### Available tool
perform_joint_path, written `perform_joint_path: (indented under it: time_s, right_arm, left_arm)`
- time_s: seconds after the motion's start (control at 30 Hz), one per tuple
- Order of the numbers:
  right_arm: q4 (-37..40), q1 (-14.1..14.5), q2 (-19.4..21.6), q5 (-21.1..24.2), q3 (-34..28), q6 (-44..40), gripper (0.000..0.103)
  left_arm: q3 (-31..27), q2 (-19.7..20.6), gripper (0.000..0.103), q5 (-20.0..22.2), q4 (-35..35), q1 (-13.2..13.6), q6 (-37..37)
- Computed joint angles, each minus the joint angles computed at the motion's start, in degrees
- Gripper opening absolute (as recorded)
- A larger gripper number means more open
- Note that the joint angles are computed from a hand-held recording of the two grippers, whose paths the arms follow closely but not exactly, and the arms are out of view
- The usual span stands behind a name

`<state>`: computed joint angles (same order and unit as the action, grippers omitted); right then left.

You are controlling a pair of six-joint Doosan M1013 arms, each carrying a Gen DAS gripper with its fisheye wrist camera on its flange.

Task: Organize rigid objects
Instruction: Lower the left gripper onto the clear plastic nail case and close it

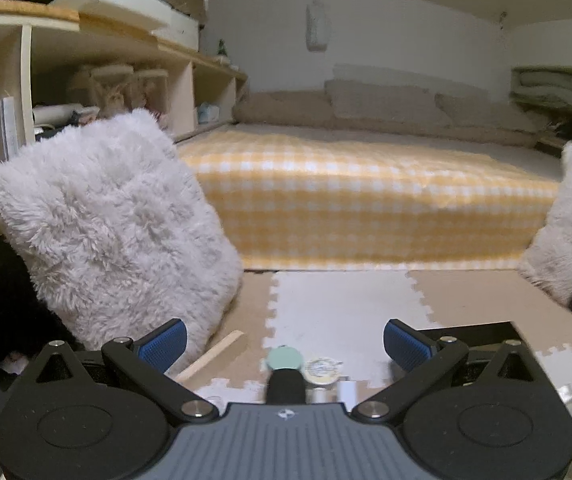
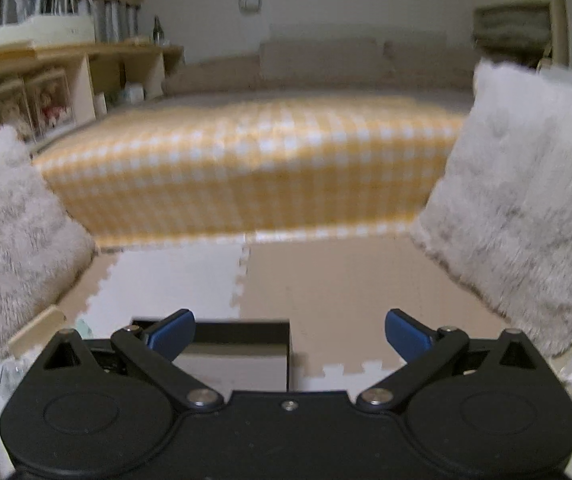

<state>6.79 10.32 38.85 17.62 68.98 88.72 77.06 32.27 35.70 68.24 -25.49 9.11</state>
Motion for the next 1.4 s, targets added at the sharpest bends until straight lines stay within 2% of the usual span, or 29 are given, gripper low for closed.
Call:
perform_joint_path:
  time_s: [0.13, 0.27, 0.43, 0.53, 0.57, 0.7, 0.73, 0.83, 0.97, 1.27, 1.4]
  right_arm:
    - [2.0, -0.4, 2.6, 8.9, -4.3, -2.1, 0.080]
    - [1.1, -0.4, 5.4, 18.7, -9.1, -2.6, 0.063]
    - [2.6, -0.7, 8.8, 29.5, -14.7, -3.3, 0.054]
    - [0.0, -0.3, 9.9, 32.5, -16.4, -1.4, 0.053]
    - [-0.1, -0.3, 10.1, 33.5, -16.9, -1.0, 0.047]
    - [1.6, -0.8, 10.6, 35.0, -17.5, 0.1, 0.031]
    - [1.6, -0.8, 10.6, 35.0, -17.5, 0.1, 0.019]
    - [3.4, -0.9, 10.6, 34.9, -17.5, -1.4, 0.006]
    - [1.7, -0.4, 10.4, 33.8, -17.0, -2.2, 0.004]
    - [0.3, 0.0, 9.8, 31.7, -15.7, -2.3, 0.004]
    - [-0.2, 0.1, 9.7, 31.4, -15.5, -2.1, 0.004]
  left_arm:
    - [-3.5, 2.0, 0.103, 3.6, -7.0, 1.4, 6.6]
    - [-6.0, 3.7, 0.103, 6.5, -13.1, 3.0, 9.0]
    - [-9.0, 5.8, 0.103, 9.1, -21.8, 5.0, 15.6]
    - [-10.1, 6.5, 0.103, 9.3, -29.5, 6.4, 19.9]
    - [-10.5, 6.8, 0.103, 9.6, -32.0, 6.8, 21.2]
    - [-11.9, 8.0, 0.103, 11.3, -39.1, 8.2, 24.8]
    - [-12.4, 8.5, 0.103, 12.3, -40.3, 8.5, 25.2]
    - [-13.8, 9.6, 0.103, 14.7, -44.1, 9.3, 26.1]
    - [-15.6, 11.1, 0.103, 17.8, -47.8, 10.1, 26.8]
    - [-19.2, 14.2, 0.102, 22.9, -51.0, 11.0, 27.2]
    - [-20.7, 15.6, 0.096, 24.8, -51.2, 11.3, 26.8]
